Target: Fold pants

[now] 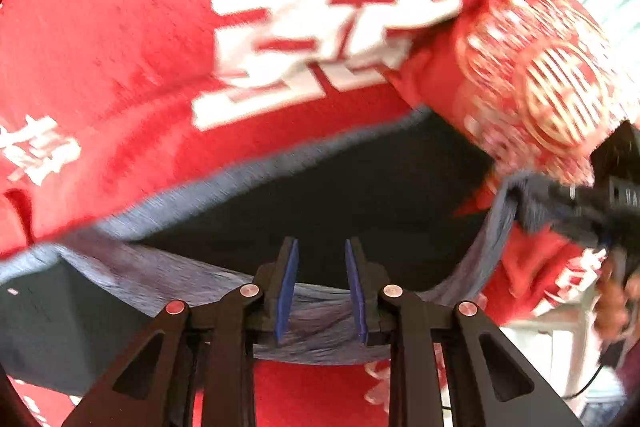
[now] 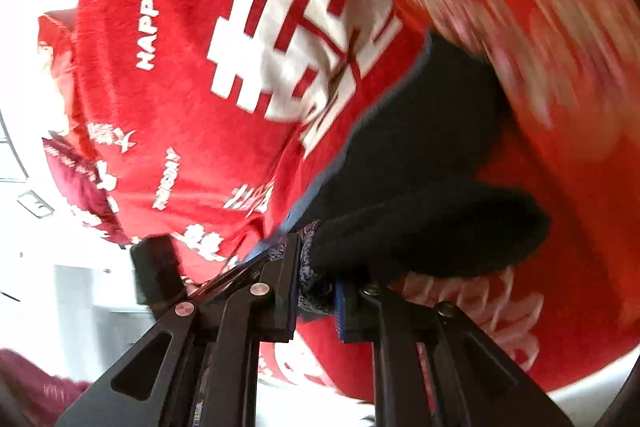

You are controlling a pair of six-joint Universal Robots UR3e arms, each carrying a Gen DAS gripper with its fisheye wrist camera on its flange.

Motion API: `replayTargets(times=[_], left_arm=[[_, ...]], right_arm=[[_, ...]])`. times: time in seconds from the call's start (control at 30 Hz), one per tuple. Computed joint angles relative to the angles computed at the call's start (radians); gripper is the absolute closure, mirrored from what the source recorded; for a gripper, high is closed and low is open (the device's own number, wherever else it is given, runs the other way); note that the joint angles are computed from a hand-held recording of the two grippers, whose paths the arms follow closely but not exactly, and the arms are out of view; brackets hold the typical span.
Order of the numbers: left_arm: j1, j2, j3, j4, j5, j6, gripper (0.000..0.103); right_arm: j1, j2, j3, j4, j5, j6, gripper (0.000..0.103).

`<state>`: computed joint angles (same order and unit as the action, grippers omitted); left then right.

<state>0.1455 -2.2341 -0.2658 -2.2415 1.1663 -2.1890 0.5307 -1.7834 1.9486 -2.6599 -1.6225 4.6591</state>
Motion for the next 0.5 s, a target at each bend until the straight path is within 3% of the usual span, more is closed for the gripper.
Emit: replayTargets(times=[0.03, 0.07, 0.1, 0.13, 0.17, 0.2, 0.27, 0.4, 0.5], left_arm=[[0.001, -0.034, 0.054, 0.013, 0.01, -0.017, 0.065], [0.004, -0.047, 0.065, 0.04, 0.021, -0.036, 0.039], [0.018, -0.039, 0.035, 0.104, 0.034, -0.064, 0.027], [0.036, -0.011, -0.033, 0.165, 0.035, -0.073, 0.027], [0.054, -0.007, -0.059, 0.198, 0.052, -0.082, 0.027], [0.063, -0.022, -0.043, 0.197, 0.069, -0.091, 0.027], [0.084, -0.02, -0.088, 0.255, 0.119, -0.12, 0.027], [0.107, 0.032, -0.308, 0.461, 0.226, -0.156, 0.027], [0.112, 0.068, -0.473, 0.617, 0.294, -0.176, 0.027]], right_arm=[[-0.078, -0.001, -0.019, 0.045, 0.059, -0.056, 0.086], [-0.138, 0.006, -0.034, 0.085, 0.101, -0.108, 0.083], [-0.192, 0.017, -0.073, 0.167, 0.129, -0.167, 0.081], [-0.228, 0.037, -0.127, 0.263, 0.136, -0.226, 0.08], [-0.253, 0.071, -0.194, 0.355, 0.131, -0.284, 0.07], [-0.264, 0.111, -0.268, 0.437, 0.11, -0.334, 0.05], [-0.256, 0.171, -0.391, 0.537, 0.059, -0.391, 0.023], [-0.164, 0.228, -0.519, 0.599, -0.024, -0.406, 0.023], [-0.091, 0.227, -0.489, 0.621, -0.044, -0.32, 0.023]])
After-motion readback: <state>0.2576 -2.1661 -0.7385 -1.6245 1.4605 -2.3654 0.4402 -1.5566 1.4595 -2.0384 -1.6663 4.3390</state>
